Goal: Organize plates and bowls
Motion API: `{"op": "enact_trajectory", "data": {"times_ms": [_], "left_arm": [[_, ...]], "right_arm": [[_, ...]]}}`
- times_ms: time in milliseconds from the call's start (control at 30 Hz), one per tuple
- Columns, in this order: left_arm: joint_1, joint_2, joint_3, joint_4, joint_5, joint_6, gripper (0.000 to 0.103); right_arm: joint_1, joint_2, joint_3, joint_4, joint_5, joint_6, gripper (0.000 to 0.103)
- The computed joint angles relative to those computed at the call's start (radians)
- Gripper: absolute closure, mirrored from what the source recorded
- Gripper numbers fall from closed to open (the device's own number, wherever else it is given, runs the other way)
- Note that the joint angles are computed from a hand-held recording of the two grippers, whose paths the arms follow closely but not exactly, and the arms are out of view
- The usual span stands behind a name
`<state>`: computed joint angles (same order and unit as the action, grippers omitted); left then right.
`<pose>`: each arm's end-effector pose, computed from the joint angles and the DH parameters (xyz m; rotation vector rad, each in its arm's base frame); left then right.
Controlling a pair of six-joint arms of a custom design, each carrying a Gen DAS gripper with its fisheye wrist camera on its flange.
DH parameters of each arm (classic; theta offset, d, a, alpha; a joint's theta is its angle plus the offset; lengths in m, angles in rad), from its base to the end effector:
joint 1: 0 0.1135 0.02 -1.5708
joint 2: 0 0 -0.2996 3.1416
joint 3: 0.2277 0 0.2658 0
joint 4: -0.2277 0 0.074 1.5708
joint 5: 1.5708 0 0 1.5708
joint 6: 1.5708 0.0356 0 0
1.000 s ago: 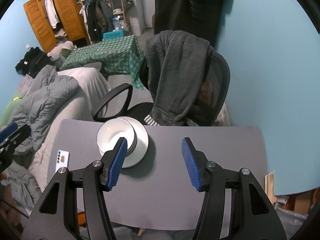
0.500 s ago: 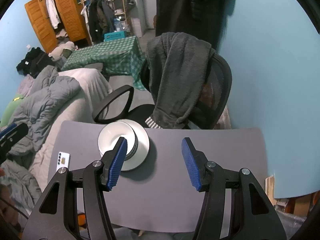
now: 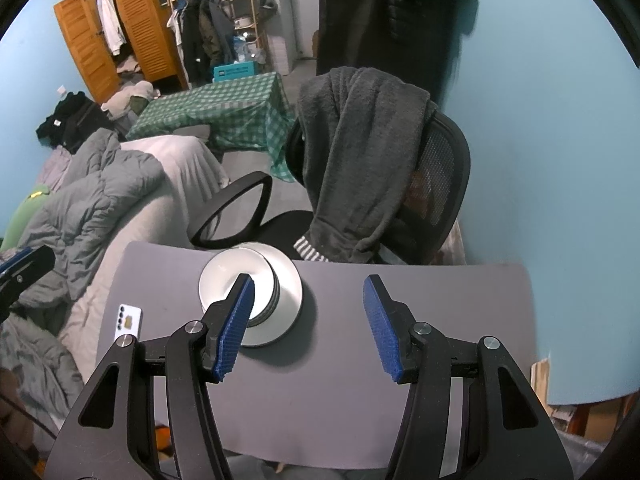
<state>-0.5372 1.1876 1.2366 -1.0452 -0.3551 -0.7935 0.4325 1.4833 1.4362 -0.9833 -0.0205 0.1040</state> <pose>0.1971 -0.1030 0.3738 -0.4466 2.4391 -0.1021 0.2827 0.1313 0.3657 -0.4353 2.5809 0.2180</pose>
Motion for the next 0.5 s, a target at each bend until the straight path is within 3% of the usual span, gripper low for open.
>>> {"op": "enact_trajectory", "data": {"times_ms": [500], "left_arm": [[-0.012, 0.007, 0.003, -0.004, 0.000, -0.010, 0.022]], "right_arm": [[-0.001, 0.001, -0.001, -0.001, -0.002, -0.003, 0.048]]}}
